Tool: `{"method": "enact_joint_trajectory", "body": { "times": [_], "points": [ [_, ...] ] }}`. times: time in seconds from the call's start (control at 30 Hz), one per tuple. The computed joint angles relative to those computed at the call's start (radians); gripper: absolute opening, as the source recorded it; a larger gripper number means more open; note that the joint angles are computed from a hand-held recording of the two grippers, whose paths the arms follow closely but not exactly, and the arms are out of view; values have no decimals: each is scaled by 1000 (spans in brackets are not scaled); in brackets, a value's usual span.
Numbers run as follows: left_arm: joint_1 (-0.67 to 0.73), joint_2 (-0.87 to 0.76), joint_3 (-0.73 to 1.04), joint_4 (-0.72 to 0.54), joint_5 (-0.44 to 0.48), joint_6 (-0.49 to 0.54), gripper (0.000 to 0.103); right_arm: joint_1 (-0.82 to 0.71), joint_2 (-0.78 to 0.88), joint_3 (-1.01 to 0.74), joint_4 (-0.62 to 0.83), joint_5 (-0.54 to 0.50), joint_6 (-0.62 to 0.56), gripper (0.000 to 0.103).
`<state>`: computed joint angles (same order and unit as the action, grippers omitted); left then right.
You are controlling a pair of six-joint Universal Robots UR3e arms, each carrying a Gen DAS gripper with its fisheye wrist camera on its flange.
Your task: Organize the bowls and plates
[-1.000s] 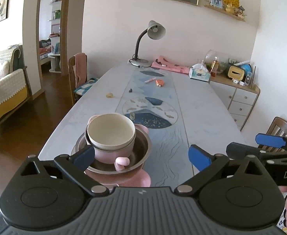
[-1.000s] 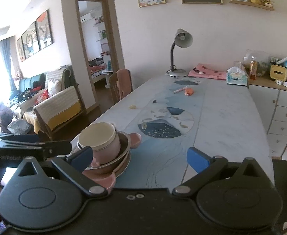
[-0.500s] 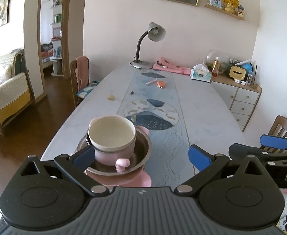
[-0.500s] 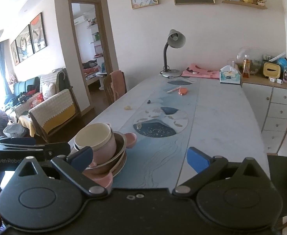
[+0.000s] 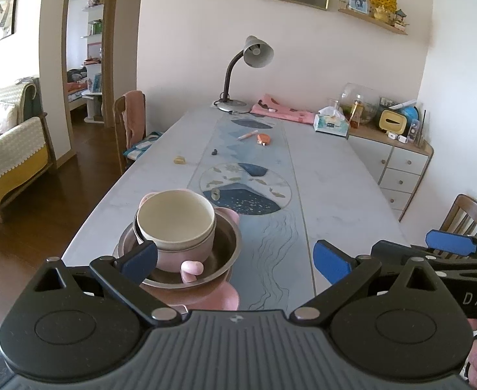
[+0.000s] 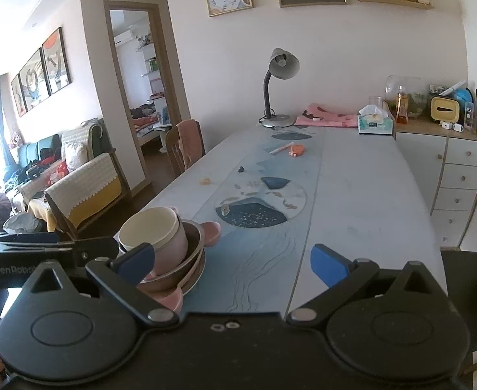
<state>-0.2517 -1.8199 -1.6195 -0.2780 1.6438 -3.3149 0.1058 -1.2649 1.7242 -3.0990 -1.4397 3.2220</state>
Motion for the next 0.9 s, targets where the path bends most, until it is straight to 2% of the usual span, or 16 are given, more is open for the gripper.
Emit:
{"method": "enact_joint_trajectory", "body": {
  "times": [0.9],
  "points": [
    [-21,-12,17,13,40,14,103,-11,-13,-7,7,5,-16,103]
  ]
}}
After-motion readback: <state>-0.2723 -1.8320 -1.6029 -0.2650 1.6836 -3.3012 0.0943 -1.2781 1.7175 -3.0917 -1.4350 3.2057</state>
